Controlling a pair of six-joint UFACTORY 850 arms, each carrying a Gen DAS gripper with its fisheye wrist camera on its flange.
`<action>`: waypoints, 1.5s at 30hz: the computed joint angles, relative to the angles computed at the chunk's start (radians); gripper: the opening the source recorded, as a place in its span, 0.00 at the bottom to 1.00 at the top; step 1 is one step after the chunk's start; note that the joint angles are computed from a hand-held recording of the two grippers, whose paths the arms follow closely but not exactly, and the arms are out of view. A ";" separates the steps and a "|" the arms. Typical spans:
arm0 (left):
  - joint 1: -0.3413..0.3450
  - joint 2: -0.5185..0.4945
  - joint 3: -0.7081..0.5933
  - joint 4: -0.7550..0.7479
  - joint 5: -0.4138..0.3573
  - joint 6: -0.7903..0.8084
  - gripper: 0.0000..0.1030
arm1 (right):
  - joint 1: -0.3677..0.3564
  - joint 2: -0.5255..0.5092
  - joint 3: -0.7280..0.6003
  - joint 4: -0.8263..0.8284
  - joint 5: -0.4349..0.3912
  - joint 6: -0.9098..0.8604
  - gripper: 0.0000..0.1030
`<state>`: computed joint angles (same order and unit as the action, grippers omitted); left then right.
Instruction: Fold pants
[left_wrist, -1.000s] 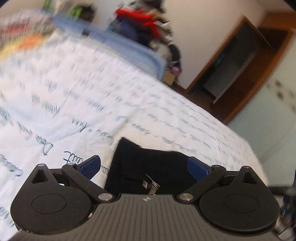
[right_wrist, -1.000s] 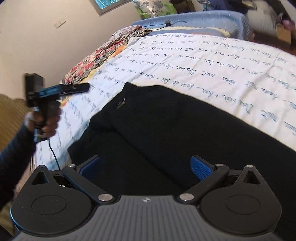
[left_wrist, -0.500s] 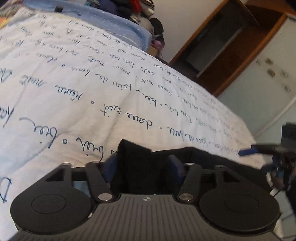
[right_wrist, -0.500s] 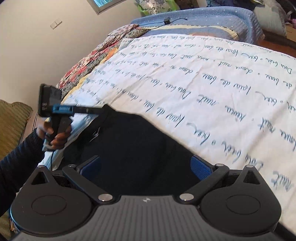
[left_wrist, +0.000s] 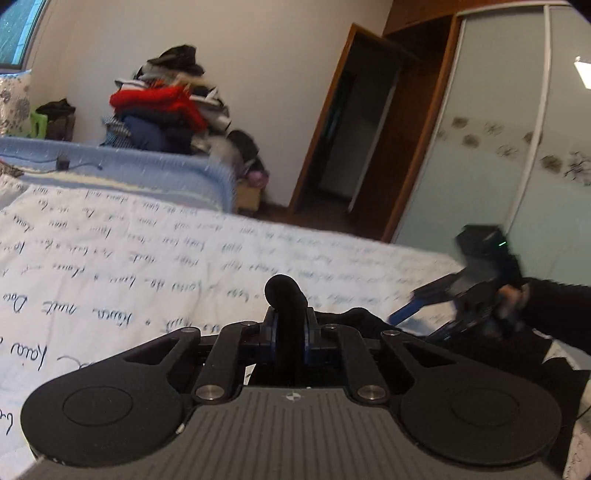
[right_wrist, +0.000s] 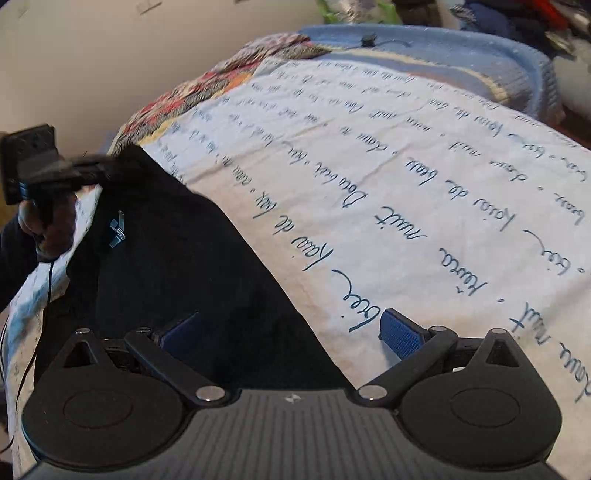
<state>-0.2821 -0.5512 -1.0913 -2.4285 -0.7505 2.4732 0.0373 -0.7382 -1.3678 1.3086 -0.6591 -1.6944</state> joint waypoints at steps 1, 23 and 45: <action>0.001 0.008 0.006 0.000 -0.008 -0.001 0.13 | 0.004 -0.014 -0.022 -0.039 -0.011 0.030 1.00; 0.024 0.177 0.253 0.022 -0.161 -0.147 0.18 | 0.046 0.255 0.287 -0.113 -0.218 0.013 0.12; 0.089 0.387 0.711 -0.052 -0.353 -0.688 0.62 | 0.223 0.379 0.605 0.164 0.023 -0.168 0.12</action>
<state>-0.1934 -0.1645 -0.3803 -2.4804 -1.1033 1.7852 0.2601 -0.3596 -0.7628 1.4730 -0.6365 -1.8620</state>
